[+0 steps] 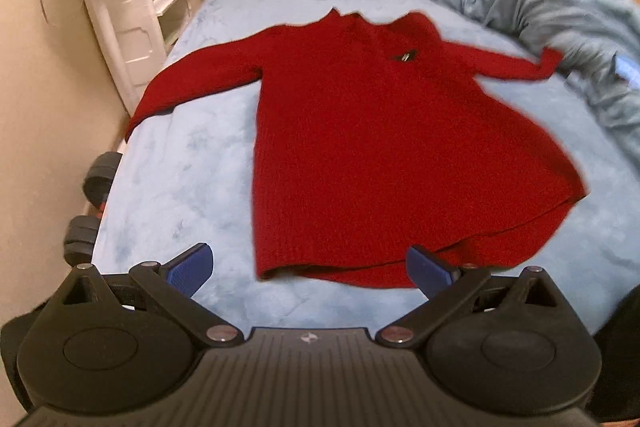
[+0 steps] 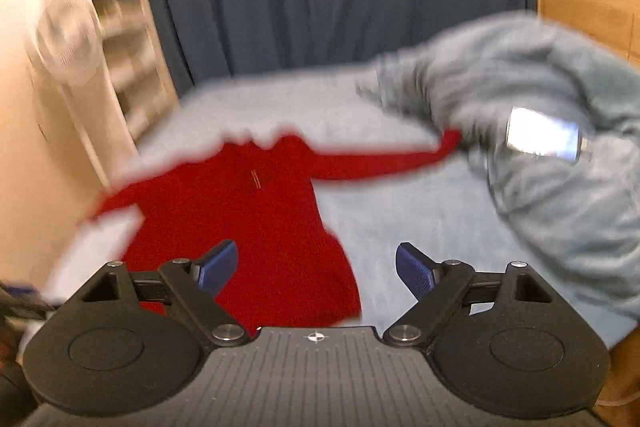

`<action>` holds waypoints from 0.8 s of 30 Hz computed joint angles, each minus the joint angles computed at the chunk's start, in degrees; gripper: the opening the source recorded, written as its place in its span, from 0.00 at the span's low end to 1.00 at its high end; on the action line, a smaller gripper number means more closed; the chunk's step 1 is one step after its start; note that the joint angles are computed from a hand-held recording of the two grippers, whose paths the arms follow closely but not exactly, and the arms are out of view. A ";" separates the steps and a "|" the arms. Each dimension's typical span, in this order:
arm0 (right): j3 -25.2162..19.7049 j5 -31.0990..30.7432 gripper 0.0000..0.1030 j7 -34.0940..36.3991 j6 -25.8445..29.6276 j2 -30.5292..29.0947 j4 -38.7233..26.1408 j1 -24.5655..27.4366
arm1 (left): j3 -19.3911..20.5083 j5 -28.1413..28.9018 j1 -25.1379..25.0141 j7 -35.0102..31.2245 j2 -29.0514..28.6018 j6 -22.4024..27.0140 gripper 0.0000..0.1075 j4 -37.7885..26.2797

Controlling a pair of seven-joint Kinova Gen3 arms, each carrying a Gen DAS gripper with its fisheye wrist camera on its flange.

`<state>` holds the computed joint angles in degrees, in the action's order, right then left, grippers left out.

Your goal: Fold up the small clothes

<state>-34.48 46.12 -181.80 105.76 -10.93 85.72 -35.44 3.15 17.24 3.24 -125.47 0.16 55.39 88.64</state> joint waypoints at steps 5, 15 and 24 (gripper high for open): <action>3.14 -5.85 0.80 6.08 -11.18 6.35 10.31 9.27 | 1.29 -10.23 4.09 9.66 7.21 -1.76 0.95 -1.06; 22.05 -8.08 0.81 12.29 -24.21 11.91 16.55 3.59 | 2.09 -17.85 7.20 13.05 15.70 -2.89 0.96 -6.00; 45.76 -16.62 0.82 3.23 -42.50 0.61 19.33 1.31 | 1.59 -15.47 5.35 19.98 21.97 2.34 0.96 -18.86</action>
<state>11.29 29.50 -178.56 63.26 -10.32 105.05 -34.13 4.74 1.77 8.59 -105.49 22.12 57.73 69.78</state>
